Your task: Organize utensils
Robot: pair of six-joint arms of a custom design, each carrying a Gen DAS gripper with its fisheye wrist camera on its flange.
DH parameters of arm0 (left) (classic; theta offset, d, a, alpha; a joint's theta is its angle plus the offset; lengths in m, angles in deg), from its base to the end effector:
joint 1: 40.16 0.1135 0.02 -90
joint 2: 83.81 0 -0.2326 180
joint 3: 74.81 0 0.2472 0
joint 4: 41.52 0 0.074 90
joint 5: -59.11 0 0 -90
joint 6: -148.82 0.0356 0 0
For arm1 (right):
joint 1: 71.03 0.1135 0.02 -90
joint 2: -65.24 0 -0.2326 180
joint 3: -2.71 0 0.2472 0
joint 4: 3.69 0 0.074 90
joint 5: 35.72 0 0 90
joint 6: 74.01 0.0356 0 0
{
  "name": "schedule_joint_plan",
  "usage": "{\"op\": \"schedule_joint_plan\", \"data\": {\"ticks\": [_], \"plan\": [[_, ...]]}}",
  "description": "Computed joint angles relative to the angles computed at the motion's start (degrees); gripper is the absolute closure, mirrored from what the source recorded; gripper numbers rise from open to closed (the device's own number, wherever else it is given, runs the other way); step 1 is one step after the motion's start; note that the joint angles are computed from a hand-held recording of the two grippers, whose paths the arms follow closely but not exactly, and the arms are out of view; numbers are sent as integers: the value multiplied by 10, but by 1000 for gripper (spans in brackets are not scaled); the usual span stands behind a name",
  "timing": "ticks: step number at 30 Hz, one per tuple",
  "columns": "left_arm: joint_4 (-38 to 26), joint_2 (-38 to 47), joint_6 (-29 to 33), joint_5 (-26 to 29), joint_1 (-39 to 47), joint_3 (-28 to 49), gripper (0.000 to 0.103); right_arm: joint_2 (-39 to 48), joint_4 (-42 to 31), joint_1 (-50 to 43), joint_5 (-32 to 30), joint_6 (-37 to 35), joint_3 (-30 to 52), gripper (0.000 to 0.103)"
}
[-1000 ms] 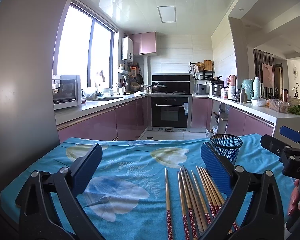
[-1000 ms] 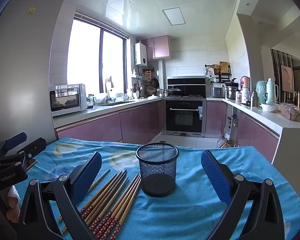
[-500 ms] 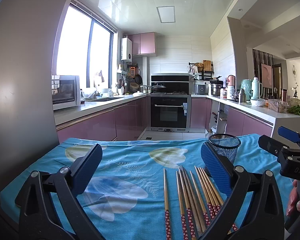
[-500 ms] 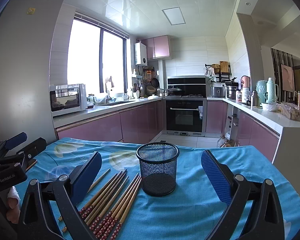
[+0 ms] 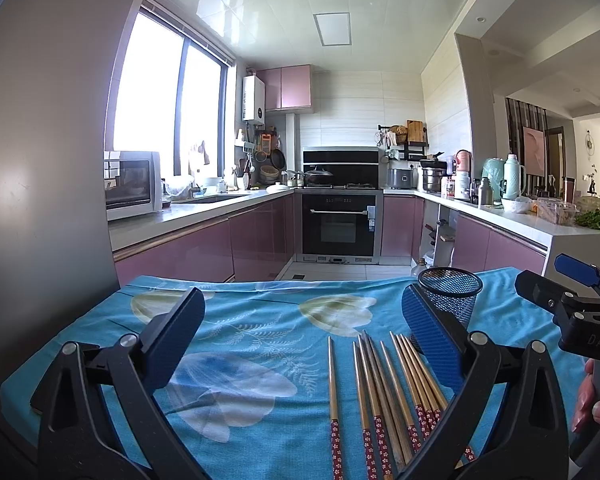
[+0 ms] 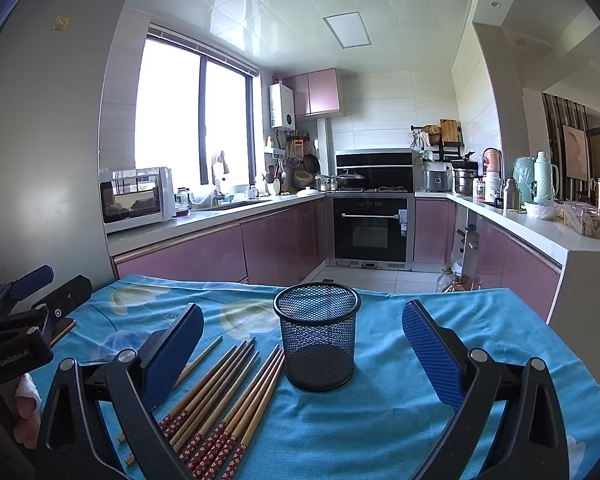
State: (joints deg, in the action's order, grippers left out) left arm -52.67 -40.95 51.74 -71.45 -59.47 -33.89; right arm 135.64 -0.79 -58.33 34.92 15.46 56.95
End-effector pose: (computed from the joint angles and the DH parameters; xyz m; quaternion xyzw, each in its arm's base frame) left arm 0.1917 -0.0426 0.2405 -0.1361 0.7533 0.1311 0.6299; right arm 0.2746 0.0740 0.2391 -0.1927 0.7557 0.1959 0.5945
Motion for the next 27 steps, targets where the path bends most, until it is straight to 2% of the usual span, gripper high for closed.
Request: {"op": "schedule_joint_plan", "data": {"ticks": [27], "plan": [[4, 2, -1, -1, -2, -2, 6, 10, 2, 2, 3, 3, 7, 7]]}}
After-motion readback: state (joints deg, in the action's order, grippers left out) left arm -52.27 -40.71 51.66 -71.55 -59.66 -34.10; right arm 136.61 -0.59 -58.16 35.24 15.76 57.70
